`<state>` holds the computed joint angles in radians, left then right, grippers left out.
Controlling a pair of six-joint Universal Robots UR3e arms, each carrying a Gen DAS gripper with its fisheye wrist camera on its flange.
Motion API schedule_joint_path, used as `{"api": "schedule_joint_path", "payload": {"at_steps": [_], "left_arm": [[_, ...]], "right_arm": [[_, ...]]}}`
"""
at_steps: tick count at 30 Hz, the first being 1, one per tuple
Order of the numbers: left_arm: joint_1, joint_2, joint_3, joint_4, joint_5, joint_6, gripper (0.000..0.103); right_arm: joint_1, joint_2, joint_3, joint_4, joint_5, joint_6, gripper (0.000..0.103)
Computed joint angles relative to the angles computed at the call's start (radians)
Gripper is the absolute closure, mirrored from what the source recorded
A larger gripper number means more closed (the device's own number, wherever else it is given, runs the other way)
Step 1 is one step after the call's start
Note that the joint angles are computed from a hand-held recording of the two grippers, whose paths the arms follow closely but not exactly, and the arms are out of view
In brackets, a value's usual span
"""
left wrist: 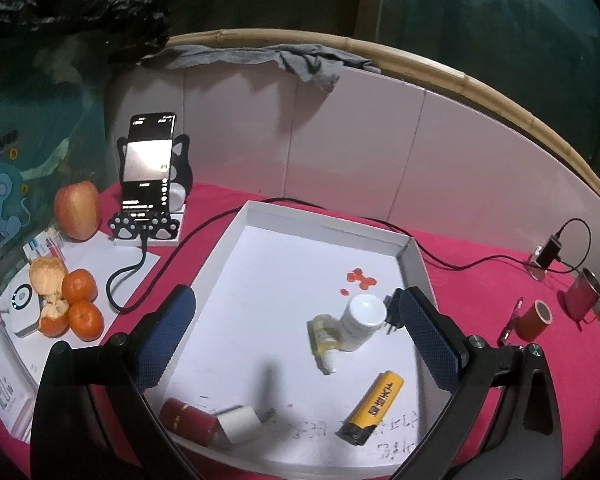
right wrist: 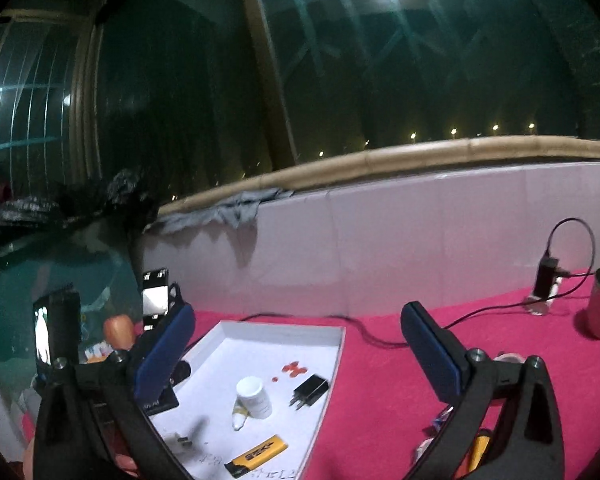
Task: Organize rigid objects
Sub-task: 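Move the right gripper to the pile and grasp the yellow lighter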
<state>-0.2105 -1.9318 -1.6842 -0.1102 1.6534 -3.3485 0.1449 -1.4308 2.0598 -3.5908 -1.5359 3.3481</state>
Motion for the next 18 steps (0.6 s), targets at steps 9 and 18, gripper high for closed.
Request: {"api": "schedule_joint_path", "payload": {"at_steps": [9, 18], "left_arm": [[-0.068, -0.009, 0.027, 0.012, 0.022, 0.028, 0.000], [-0.128, -0.014, 0.029, 0.043, -0.059, 0.082, 0.000]], "right_arm": [[-0.254, -0.208, 0.266, -0.180, 0.193, 0.113, 0.000], [-0.532, -0.464, 0.464, 0.025, 0.346, 0.025, 0.000]]}}
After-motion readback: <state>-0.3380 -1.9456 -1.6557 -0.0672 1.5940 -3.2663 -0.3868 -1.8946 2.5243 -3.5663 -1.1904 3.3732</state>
